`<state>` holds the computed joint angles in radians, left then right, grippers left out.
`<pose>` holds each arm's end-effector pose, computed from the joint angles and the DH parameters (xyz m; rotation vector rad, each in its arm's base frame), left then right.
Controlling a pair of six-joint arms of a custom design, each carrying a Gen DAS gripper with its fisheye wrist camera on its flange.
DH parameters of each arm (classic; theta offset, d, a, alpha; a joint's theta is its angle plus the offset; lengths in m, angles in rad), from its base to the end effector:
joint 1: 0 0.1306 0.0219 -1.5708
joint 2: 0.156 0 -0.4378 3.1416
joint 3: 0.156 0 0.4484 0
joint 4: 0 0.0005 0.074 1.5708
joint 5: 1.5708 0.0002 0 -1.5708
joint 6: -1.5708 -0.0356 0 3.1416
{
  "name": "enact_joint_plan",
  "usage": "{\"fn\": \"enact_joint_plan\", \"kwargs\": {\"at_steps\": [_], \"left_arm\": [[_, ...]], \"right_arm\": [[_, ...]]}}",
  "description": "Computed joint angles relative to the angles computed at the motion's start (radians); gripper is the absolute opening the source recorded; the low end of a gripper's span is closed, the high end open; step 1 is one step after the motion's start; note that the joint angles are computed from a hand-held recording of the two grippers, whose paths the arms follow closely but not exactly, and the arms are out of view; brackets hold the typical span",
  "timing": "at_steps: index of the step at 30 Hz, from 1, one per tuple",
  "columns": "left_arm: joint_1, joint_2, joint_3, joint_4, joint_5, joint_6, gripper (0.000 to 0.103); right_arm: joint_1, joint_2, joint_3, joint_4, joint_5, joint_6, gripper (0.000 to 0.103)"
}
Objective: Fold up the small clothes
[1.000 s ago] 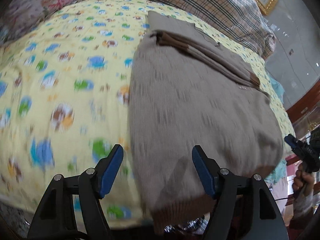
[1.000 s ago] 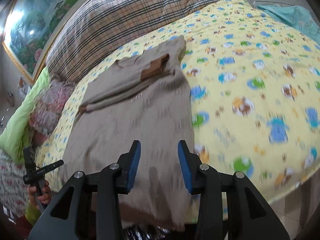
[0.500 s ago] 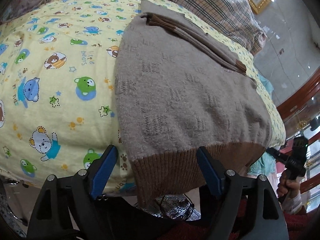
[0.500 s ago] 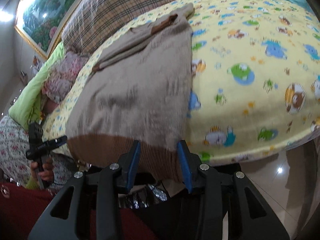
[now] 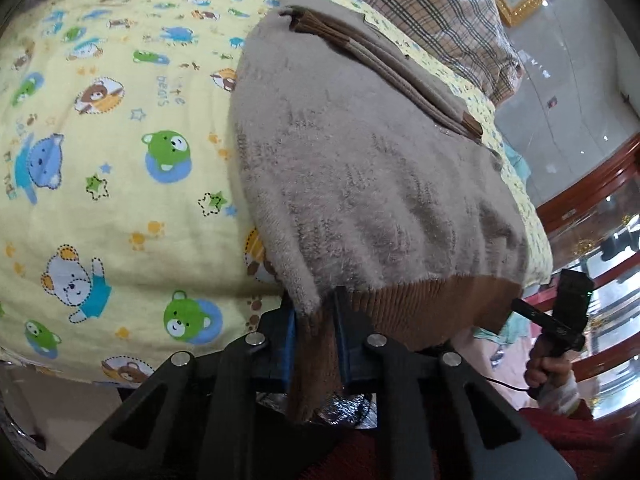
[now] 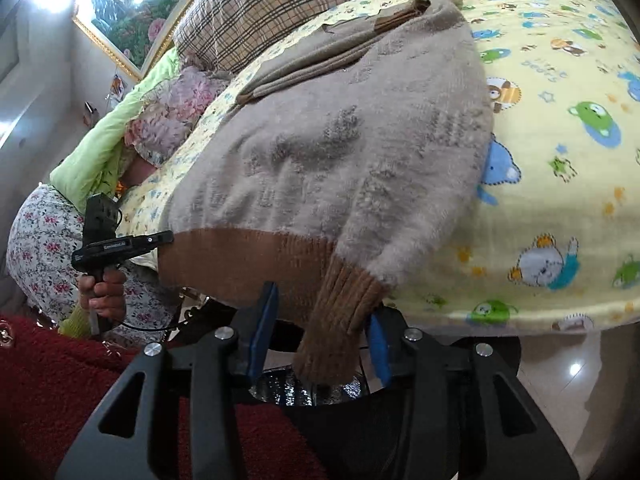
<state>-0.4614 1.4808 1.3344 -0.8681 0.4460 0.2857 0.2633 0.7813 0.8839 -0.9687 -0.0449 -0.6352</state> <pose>0.4856 -0.2592 0.4118 0.4053 2.6365 -0.8394 0.2697 0.0738 0.4458 0.4399 2.4496 0.4477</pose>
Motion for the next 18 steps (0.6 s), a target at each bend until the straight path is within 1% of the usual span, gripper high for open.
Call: {"fn": "enact_joint_plan", "kwargs": {"at_steps": [1, 3, 4, 5, 7, 8, 11, 14, 18], "left_arm": [[-0.001, 0.002, 0.004, -0.005, -0.003, -0.008, 0.017], [-0.006, -0.002, 0.001, 0.000, -0.016, -0.025, 0.014], [-0.008, -0.006, -0.003, 0.005, -0.026, -0.035, 0.014], [-0.012, -0.011, -0.007, 0.010, -0.037, -0.047, 0.007], [-0.017, -0.023, -0.013, 0.019, -0.050, -0.070, 0.006], [-0.018, -0.032, -0.016, 0.028, -0.047, -0.079, 0.006], [-0.011, -0.063, -0.019, 0.070, -0.017, -0.083, 0.006], [-0.002, -0.071, 0.009, 0.114, 0.007, -0.067, 0.005], [0.004, -0.042, 0.089, 0.186, 0.004, -0.030, 0.005]], "right_arm": [[-0.005, 0.006, 0.001, 0.000, -0.006, 0.003, 0.043], [-0.007, 0.013, 0.004, 0.007, -0.012, 0.002, 0.035], [-0.011, 0.014, 0.006, 0.008, -0.017, 0.001, 0.025], [-0.013, 0.008, 0.007, 0.005, -0.023, -0.001, 0.016], [-0.016, 0.005, 0.011, 0.009, -0.044, 0.003, 0.015], [-0.019, -0.001, 0.013, 0.025, -0.073, 0.003, 0.014], [-0.029, -0.015, 0.029, 0.075, -0.137, 0.012, 0.013], [-0.053, -0.025, 0.053, 0.147, -0.181, 0.019, 0.012], [-0.110, -0.012, 0.088, 0.248, -0.222, 0.035, 0.012]]}}
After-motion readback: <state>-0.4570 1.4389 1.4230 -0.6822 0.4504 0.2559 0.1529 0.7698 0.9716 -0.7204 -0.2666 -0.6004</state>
